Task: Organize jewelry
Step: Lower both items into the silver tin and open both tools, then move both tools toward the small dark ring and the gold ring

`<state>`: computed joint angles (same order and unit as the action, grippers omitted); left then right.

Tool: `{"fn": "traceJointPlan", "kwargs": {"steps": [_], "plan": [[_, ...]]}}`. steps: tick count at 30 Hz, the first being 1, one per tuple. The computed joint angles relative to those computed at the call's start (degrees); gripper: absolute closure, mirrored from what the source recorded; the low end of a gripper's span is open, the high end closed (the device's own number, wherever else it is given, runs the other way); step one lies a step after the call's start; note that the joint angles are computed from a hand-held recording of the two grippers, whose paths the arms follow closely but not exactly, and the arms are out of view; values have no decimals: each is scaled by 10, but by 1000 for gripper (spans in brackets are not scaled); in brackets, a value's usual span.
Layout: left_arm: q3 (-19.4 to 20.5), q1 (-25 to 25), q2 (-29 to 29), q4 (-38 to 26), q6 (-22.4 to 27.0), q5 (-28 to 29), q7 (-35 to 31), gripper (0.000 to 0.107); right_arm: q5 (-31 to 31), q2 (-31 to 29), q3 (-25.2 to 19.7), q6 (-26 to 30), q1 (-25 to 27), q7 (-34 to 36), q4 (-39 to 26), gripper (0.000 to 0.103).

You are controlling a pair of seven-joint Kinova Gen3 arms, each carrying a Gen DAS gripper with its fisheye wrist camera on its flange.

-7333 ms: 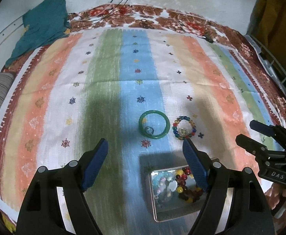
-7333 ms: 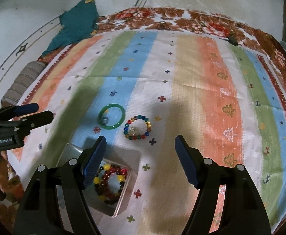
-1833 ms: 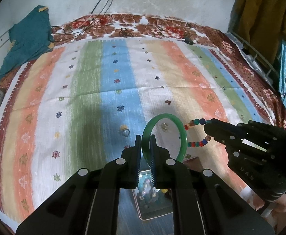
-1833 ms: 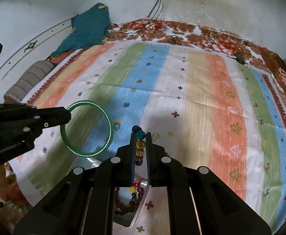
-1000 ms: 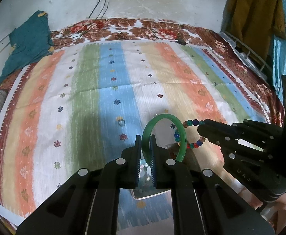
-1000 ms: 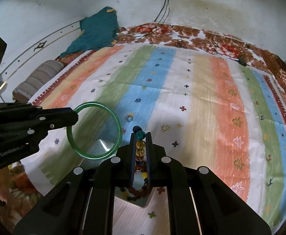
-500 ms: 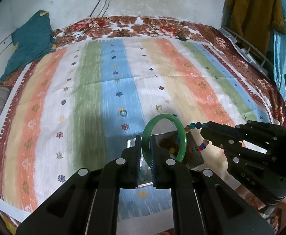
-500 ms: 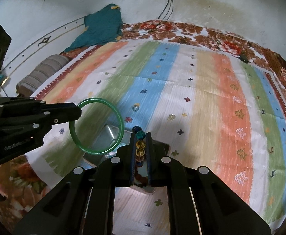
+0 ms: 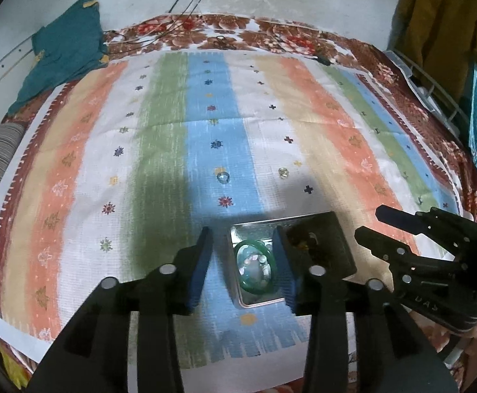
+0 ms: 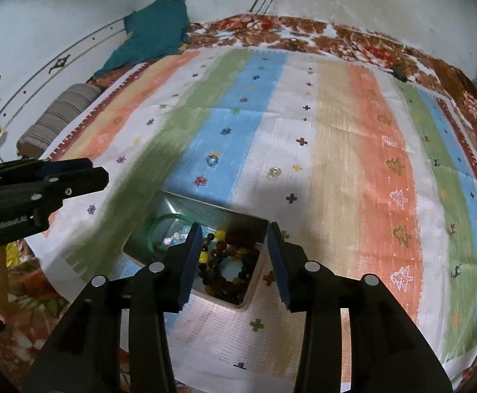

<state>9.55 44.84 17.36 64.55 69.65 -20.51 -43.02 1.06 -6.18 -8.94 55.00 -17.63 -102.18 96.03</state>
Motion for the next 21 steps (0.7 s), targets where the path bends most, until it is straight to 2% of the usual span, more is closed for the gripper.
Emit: {"fn": "traceJointPlan", "kwargs": {"steps": [3, 11, 14, 16, 21], "plan": [[-2, -4, -2, 2, -4, 4, 8, 61, 3, 9, 1, 5, 1, -2, -8, 56], [-11, -22, 13, -11, 6, 11, 27, 57, 19, 39, 6, 18, 0, -14, -30, 55], [-15, -24, 26, -29, 14, 13, 24, 55, 26, 49, 8, 21, -1, -17, -38, 52], [-17, -21, 37, -45, 21, 11, 17, 52, 26, 54, 10, 21, -1, -15, -42, 47], [-27, -15, 63, -85, 45, 8, -4, 49, 25, 64, 15, 21, 1, -7, -51, 44]]}}
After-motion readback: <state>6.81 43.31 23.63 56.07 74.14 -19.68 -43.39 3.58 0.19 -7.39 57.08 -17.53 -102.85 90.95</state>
